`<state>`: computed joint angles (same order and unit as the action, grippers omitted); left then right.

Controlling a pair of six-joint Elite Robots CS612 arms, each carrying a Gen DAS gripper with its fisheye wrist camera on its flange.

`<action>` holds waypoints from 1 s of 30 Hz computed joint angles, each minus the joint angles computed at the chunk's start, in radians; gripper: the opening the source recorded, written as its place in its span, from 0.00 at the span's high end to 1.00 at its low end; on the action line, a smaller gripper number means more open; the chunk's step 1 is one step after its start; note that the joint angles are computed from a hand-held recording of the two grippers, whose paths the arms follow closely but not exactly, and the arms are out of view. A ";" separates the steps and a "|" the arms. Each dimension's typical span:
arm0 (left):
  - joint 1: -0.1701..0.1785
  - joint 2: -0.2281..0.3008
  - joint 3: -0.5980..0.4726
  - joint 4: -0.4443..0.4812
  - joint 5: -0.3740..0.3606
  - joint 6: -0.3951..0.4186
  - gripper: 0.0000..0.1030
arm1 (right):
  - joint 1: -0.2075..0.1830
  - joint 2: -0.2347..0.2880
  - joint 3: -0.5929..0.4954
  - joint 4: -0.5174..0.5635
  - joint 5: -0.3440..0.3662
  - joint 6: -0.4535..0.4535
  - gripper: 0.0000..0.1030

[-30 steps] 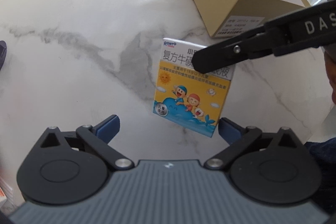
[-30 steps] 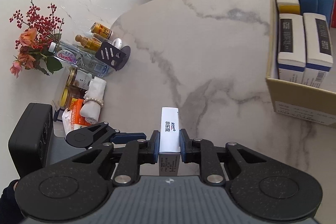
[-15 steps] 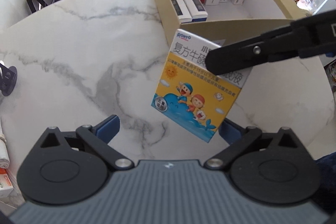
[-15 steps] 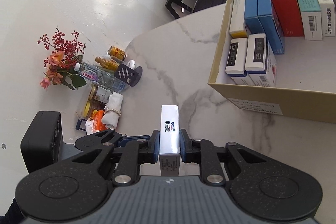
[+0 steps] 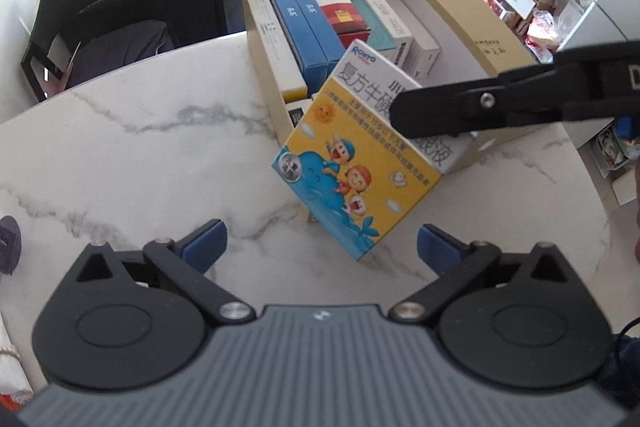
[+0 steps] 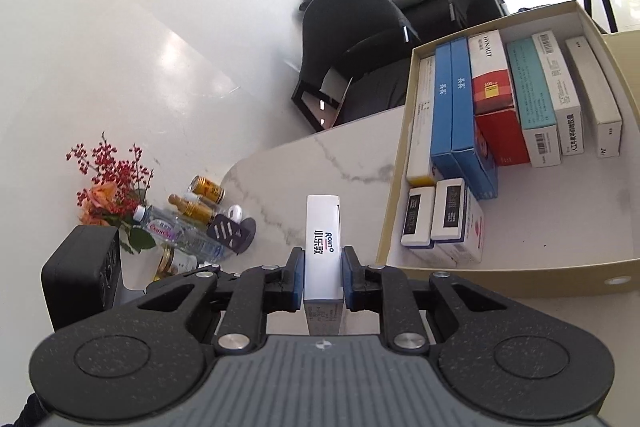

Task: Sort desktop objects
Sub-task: 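Carry the eye-drop box over the cardboard box with the right gripper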

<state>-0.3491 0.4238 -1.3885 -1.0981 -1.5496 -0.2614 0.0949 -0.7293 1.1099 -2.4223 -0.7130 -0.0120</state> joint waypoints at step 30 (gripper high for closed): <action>0.010 -0.036 0.090 -0.064 0.066 -0.082 0.00 | 0.013 0.029 -0.048 -0.231 -0.161 0.217 0.79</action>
